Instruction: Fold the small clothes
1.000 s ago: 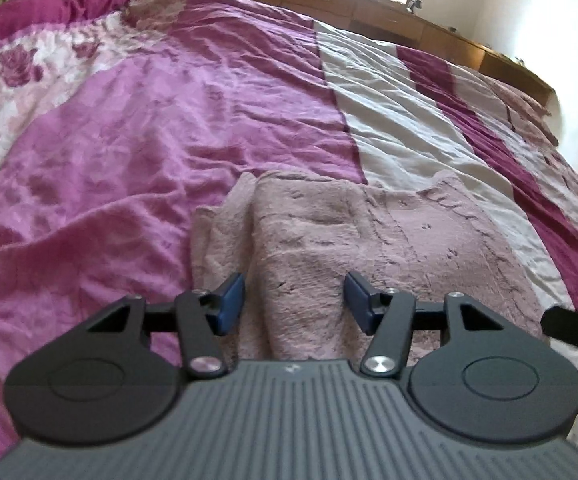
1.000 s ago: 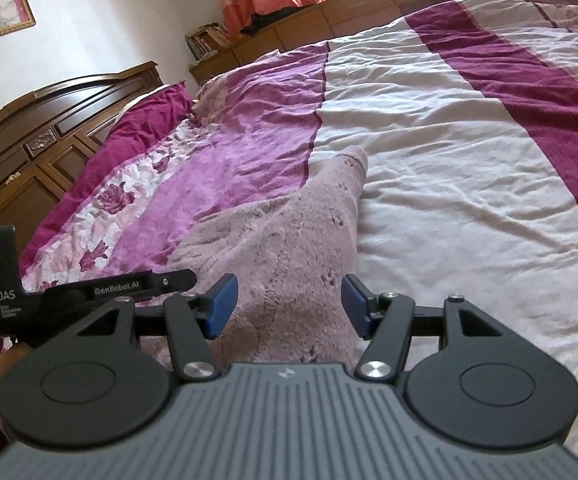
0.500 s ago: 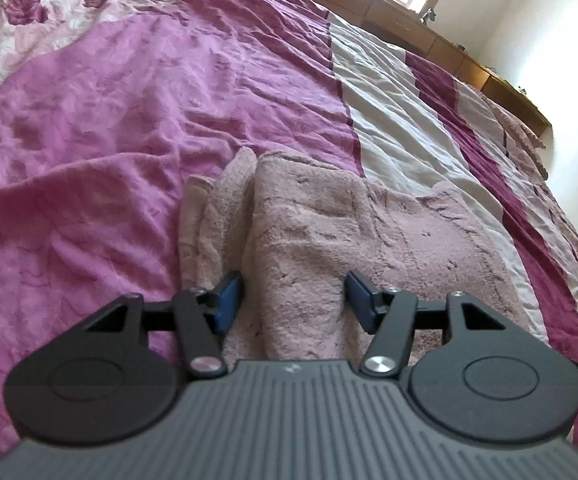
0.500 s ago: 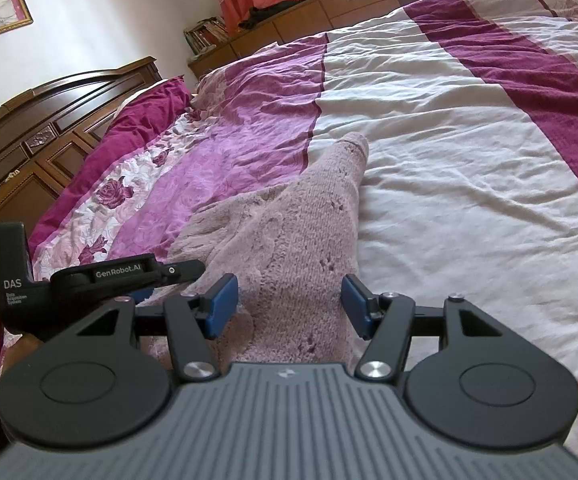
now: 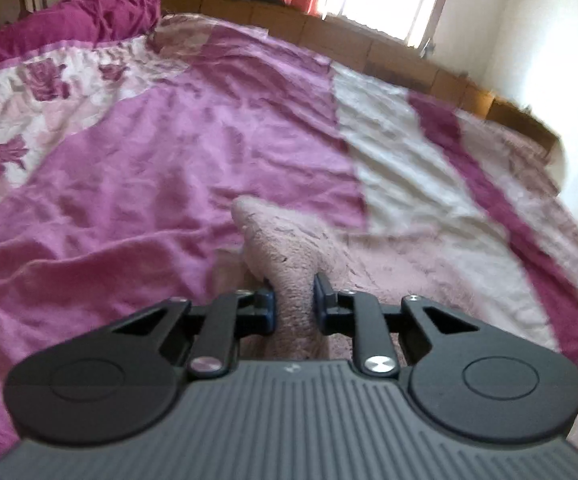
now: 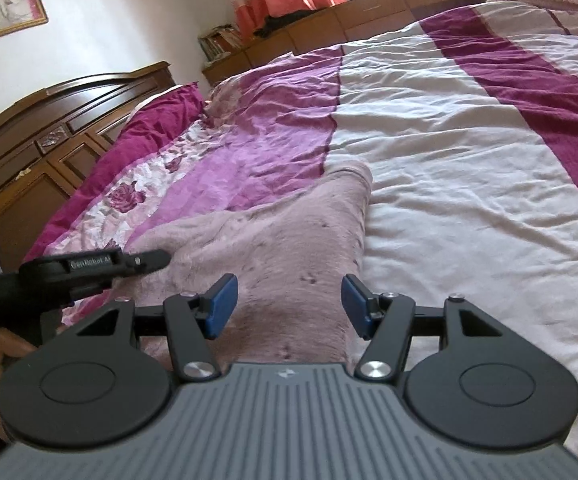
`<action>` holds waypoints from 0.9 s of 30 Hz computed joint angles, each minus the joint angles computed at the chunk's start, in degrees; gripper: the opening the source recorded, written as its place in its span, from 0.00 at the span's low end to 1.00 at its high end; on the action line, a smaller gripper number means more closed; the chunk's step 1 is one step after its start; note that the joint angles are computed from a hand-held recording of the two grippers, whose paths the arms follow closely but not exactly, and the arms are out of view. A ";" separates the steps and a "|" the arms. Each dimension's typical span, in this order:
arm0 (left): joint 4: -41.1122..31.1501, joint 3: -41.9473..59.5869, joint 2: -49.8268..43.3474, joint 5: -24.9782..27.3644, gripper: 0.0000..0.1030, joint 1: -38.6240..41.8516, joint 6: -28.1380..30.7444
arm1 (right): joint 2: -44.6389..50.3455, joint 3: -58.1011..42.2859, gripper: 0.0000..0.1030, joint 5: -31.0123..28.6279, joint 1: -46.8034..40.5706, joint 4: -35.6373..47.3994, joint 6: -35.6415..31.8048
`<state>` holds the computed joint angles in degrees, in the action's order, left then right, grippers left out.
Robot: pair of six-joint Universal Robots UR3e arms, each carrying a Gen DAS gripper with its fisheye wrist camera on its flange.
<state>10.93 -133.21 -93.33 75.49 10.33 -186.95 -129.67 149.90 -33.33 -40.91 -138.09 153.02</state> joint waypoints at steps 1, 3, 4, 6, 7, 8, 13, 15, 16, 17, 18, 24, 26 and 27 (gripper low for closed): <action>-2.77 0.53 -0.42 0.52 0.22 0.22 1.25 | 2.28 0.10 0.63 -1.01 1.50 -3.54 1.82; -3.86 -0.13 -1.45 0.12 0.26 1.06 1.44 | 6.80 0.34 0.63 -3.36 4.55 -9.71 5.03; -1.57 -1.42 -1.98 -0.13 0.28 1.46 0.74 | 8.08 0.51 0.64 -4.24 5.58 -11.65 5.78; -0.07 -2.79 -1.71 -0.97 0.30 2.12 -0.70 | 9.92 1.31 0.64 -6.32 7.27 -15.98 6.33; -0.55 -2.91 -1.33 -1.38 0.31 2.41 -0.89 | 10.20 1.46 0.64 -6.59 7.50 -16.63 5.86; -1.34 -2.77 -0.89 -1.53 0.32 2.48 -0.69 | 10.34 1.38 0.64 -6.59 7.53 -16.55 5.71; -6.83 -2.68 3.27 -1.31 0.50 2.71 1.35 | 10.55 0.24 0.65 -4.84 5.96 -13.02 5.28; -9.59 -3.85 6.23 -2.15 0.56 3.57 2.23 | 10.39 0.20 0.69 -4.17 5.31 -11.91 5.02; -10.86 -4.33 7.47 -2.62 0.58 3.99 2.55 | 10.33 0.26 0.72 -3.74 4.91 -11.33 4.97; -11.86 -4.89 8.61 -3.08 0.59 4.44 2.71 | 10.53 0.25 0.75 -3.06 4.42 -10.51 5.02; -13.05 -5.46 9.82 -3.61 0.61 4.95 2.74 | 10.73 0.17 0.76 -2.34 3.94 -9.49 5.16; -18.46 -7.15 14.23 -4.38 0.72 7.02 1.75 | 12.89 -1.71 0.85 -0.77 2.42 -3.72 5.03; -20.16 -7.58 15.22 -5.88 0.72 8.25 1.87 | 14.70 -2.13 0.85 -0.91 2.64 -4.72 6.05; -20.52 -7.74 15.33 -6.47 0.72 8.66 1.78 | 15.86 -2.42 0.85 -0.92 2.80 -5.25 6.58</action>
<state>-9.59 -140.95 -78.00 69.02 18.99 -185.16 -113.81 147.48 -34.25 -38.10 -143.34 159.61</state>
